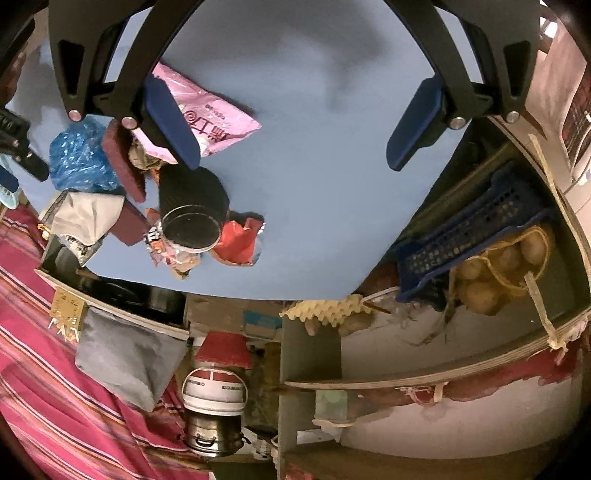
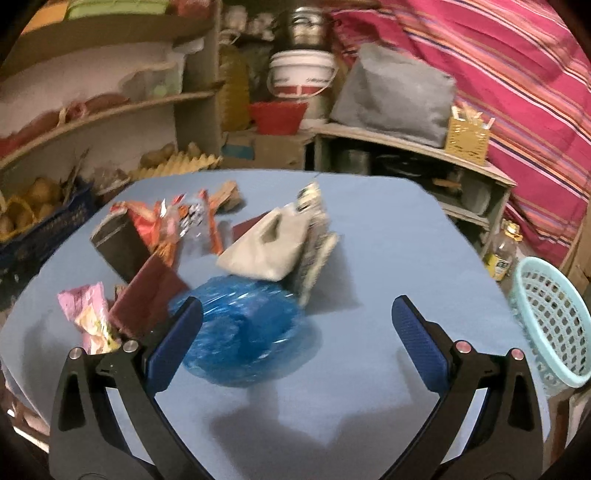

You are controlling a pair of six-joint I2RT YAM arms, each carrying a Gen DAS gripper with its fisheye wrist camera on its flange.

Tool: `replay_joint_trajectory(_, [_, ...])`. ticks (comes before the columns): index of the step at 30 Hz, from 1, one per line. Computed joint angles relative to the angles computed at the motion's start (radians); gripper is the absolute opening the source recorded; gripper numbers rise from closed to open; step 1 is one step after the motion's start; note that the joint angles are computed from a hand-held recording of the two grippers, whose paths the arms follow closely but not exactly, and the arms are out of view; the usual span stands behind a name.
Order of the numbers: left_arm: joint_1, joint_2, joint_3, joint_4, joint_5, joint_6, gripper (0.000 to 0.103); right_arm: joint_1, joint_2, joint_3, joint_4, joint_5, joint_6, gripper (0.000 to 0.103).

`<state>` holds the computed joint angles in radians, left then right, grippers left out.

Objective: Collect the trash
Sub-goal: 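Reach the right tool to the blue plastic bag and close on it, then grasp the pink snack bag with the left tool while the right tool holds the blue bag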

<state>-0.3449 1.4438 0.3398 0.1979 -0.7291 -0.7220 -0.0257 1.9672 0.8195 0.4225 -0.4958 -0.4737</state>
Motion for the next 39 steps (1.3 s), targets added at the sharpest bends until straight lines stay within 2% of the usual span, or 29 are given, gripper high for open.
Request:
replay_joint_trajectory(3, [0.021, 0.016, -0.006, 0.022, 0.035, 0.007, 0.099, 0.044, 0.038, 0.038, -0.057, 0.041, -0.008, 0.098])
replay_joint_trajectory(6, [0.017, 0.028, -0.009, 0.039, 0.039, 0.006, 0.099, 0.069, 0.070, 0.081, -0.138, 0.027, -0.039, 0.071])
replay_joint_trajectory(8, [0.009, 0.033, -0.009, 0.052, 0.048, 0.014, 0.099, 0.072, 0.084, 0.115, -0.208, 0.001, -0.069, 0.042])
replay_joint_trajectory(11, [-0.010, 0.052, -0.001, 0.062, 0.056, 0.017, 0.099, 0.057, 0.085, 0.133, -0.267, -0.048, -0.105, 0.024])
replay_joint_trajectory(17, [-0.058, 0.124, 0.051, 0.078, 0.087, 0.021, 0.099, -0.042, 0.037, 0.167, -0.371, -0.146, -0.165, 0.020])
replay_joint_trajectory(23, [-0.068, 0.240, 0.139, 0.077, 0.160, 0.007, 0.099, -0.125, 0.063, 0.241, -0.442, -0.162, -0.181, 0.020])
replay_joint_trajectory(27, [-0.057, 0.301, 0.194, 0.060, 0.194, -0.013, 0.099, -0.155, 0.079, 0.266, -0.453, -0.166, -0.189, 0.020])
replay_joint_trajectory(35, [-0.013, 0.375, 0.253, 0.043, 0.293, -0.060, 0.098, -0.190, 0.053, 0.246, -0.402, -0.203, -0.170, 0.020])
replay_joint_trajectory(38, [-0.004, 0.372, 0.237, 0.059, 0.319, -0.079, 0.096, -0.194, 0.056, 0.247, -0.401, -0.207, -0.170, 0.020])
replay_joint_trajectory(39, [-0.006, 0.367, 0.226, 0.064, 0.318, -0.084, 0.090, -0.196, 0.057, 0.247, -0.398, -0.208, -0.168, 0.020])
